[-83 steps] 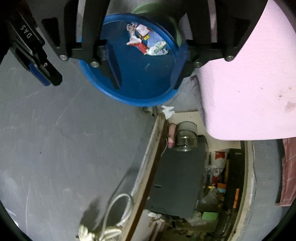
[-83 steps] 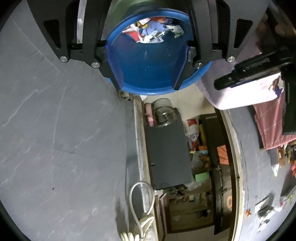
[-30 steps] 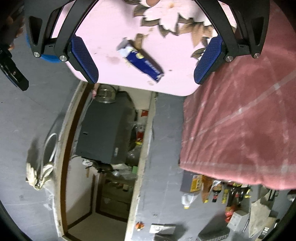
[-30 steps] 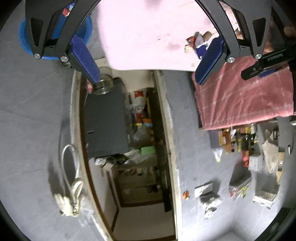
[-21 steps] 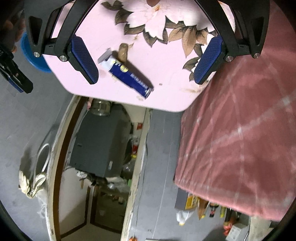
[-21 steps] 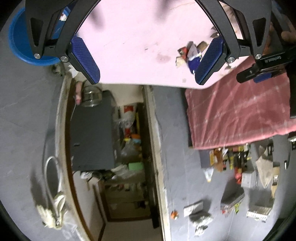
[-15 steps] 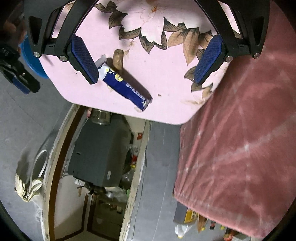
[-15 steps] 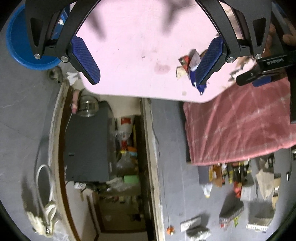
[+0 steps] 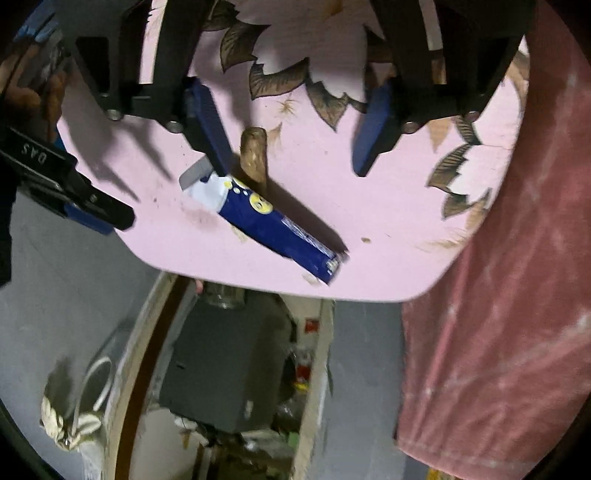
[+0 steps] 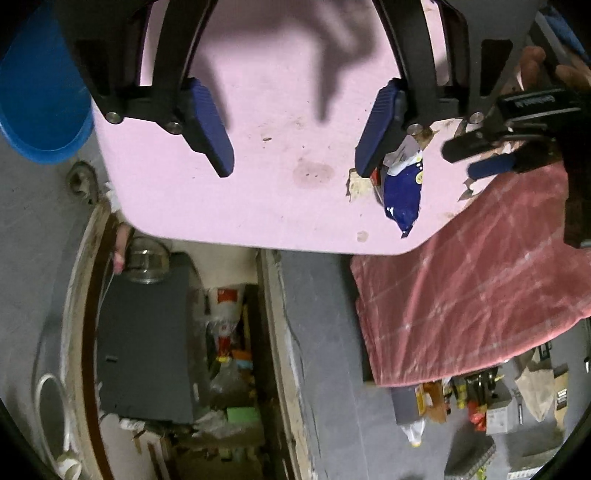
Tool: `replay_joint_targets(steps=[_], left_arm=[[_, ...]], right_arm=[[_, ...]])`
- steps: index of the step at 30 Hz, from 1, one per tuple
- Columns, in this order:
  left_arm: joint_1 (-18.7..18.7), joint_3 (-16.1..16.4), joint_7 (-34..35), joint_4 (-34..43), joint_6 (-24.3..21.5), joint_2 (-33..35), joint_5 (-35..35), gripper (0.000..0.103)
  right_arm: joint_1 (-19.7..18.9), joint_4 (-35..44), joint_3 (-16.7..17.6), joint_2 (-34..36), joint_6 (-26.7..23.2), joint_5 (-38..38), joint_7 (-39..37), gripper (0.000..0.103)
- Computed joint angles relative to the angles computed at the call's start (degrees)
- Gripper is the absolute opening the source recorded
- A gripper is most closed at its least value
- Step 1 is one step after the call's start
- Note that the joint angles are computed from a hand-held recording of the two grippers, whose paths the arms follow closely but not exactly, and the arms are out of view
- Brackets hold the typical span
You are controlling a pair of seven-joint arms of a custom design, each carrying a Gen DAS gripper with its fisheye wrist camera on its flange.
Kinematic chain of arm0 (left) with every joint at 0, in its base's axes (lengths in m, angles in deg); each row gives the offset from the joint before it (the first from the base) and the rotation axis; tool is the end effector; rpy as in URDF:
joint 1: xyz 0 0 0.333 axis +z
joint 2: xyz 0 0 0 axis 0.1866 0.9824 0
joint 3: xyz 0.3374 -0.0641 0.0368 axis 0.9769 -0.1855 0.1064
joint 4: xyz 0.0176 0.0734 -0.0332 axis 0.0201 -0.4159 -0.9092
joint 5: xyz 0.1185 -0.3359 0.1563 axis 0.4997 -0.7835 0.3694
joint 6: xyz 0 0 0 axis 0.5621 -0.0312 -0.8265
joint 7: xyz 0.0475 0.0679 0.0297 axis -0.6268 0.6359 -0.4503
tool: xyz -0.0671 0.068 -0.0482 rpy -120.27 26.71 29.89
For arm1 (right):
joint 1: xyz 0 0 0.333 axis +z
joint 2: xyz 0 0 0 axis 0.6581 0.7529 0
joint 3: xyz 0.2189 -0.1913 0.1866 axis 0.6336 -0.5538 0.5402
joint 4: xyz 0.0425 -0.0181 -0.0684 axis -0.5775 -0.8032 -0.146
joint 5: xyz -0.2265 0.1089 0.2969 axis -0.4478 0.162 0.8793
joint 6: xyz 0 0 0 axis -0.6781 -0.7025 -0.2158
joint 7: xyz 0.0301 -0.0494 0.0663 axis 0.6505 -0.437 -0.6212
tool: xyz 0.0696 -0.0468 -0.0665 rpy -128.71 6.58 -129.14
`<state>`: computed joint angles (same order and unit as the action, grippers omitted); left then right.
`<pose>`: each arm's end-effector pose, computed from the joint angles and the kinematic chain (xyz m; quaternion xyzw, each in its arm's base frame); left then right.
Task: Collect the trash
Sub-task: 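Grasp the wooden stick with the left tool while the right tool grasps the red lighter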
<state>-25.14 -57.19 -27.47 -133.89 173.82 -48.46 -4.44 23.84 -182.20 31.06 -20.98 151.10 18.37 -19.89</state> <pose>0.6553 -0.3974 0.4065 -0.6795 0.6209 -0.3260 0.2156 0.7107 0.1766 0.4144 -0.7579 0.4759 -0.1571 0.4177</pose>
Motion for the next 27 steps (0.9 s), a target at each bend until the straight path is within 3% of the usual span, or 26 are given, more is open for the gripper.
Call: replay_joint_targets(steps=[3, 5, 12, 15, 17, 27], left_arm=[[2.8, -4.0, 5.7, 2.3, -1.7, 1.5, -3.8, 0.046], [3.7, -5.4, 8.8, 3.8, -3.0, 2.4, -6.0, 0.04], [3.9, -5.8, 14.0, 6.6, -4.7, 4.0, -10.0, 0.029], [4.6, -6.7, 15.9, 6.8, -4.0, 4.2, -12.0, 0.019], [4.4, -6.5, 16.9, 7.2, -3.9, 4.4, -12.7, 0.014], [2.0, -2.7, 11.6, 2.8, -3.2, 1.4, -11.5, 0.014]], right_arm=[[2.8, 3.5, -2.8, 0.9, -4.9, 0.0, -0.1, 0.054], [5.0, 6.2, -5.1, 1.5, -9.3, 0.6, 0.0, 0.052], [9.7, 10.9, -10.1, 2.1, -17.4, 3.2, -2.1, 0.049], [11.8, 12.7, -12.4, 2.4, -19.9, 4.4, -2.7, 0.048], [13.3, 14.1, -14.0, 2.6, -21.6, 5.1, -3.1, 0.048], [20.3, 17.9, -20.9, 3.1, -26.0, 8.6, -7.7, 0.041]])
